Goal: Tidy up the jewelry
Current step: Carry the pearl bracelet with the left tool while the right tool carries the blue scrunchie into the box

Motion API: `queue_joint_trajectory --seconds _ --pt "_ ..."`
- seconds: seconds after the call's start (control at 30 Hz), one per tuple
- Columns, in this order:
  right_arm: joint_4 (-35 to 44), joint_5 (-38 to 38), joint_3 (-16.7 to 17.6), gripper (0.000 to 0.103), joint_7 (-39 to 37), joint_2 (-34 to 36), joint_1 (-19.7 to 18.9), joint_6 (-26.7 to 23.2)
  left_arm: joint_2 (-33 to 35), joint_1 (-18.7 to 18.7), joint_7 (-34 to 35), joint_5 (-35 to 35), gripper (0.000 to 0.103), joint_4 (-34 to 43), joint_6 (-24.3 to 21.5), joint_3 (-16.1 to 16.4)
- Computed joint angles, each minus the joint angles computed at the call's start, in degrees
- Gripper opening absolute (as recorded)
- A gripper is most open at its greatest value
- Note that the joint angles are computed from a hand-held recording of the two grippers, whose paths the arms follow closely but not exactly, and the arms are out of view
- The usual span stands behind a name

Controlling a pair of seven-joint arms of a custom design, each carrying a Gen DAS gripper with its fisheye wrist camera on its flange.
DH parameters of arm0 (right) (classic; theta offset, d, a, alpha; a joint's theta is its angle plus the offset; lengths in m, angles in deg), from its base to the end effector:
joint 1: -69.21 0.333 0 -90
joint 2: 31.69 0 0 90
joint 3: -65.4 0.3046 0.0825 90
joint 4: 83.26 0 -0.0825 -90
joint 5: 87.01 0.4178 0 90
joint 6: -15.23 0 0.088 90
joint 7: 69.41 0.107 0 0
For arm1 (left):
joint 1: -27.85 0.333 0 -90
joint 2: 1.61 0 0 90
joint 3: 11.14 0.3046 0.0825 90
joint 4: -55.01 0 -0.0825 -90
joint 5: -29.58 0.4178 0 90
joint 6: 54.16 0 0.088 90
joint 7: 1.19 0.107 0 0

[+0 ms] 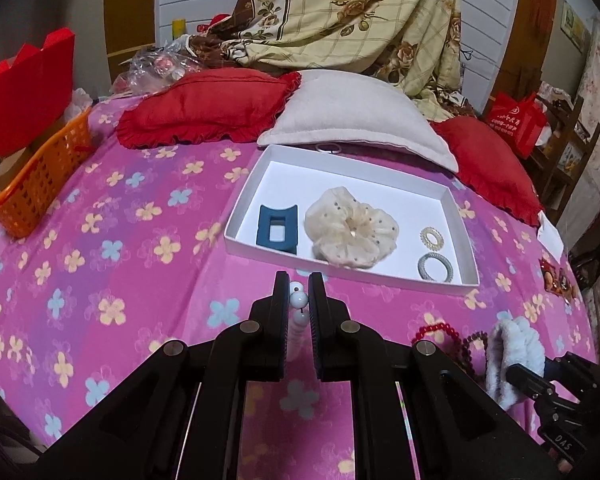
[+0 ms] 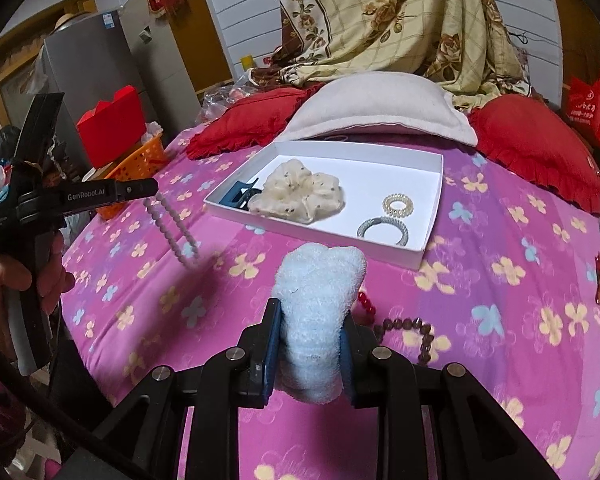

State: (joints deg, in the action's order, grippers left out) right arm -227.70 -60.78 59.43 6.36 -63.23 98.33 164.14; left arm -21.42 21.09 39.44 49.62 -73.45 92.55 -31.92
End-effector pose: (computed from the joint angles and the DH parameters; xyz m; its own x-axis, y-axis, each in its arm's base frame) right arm 0.4292 0.1710 0.5106 0.4064 -0.8550 -0.3221 -0.7983 -0.1607 -0.5805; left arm 0.4664 -0.2664 0.5479 0.0870 -0.9903 0.1081 -0.7358 -0.1370 -0.6632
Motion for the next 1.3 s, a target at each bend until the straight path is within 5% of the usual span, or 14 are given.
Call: queue_joint_trajectory --seconds 0.57,1.3 --pt "10.84 1.27 1.12 0.025 -4.02 12.74 -4.59 -0.55 13.24 -1.32 -0.2 7.94 0.008 15.13 -4.57 3.46" --pt "34.39 -2.62 9.48 0.025 -2.5 37.92 -14.25 -3.82 41.09 -11.0 3.96 8.01 0.008 45.68 -9.93 15.6"
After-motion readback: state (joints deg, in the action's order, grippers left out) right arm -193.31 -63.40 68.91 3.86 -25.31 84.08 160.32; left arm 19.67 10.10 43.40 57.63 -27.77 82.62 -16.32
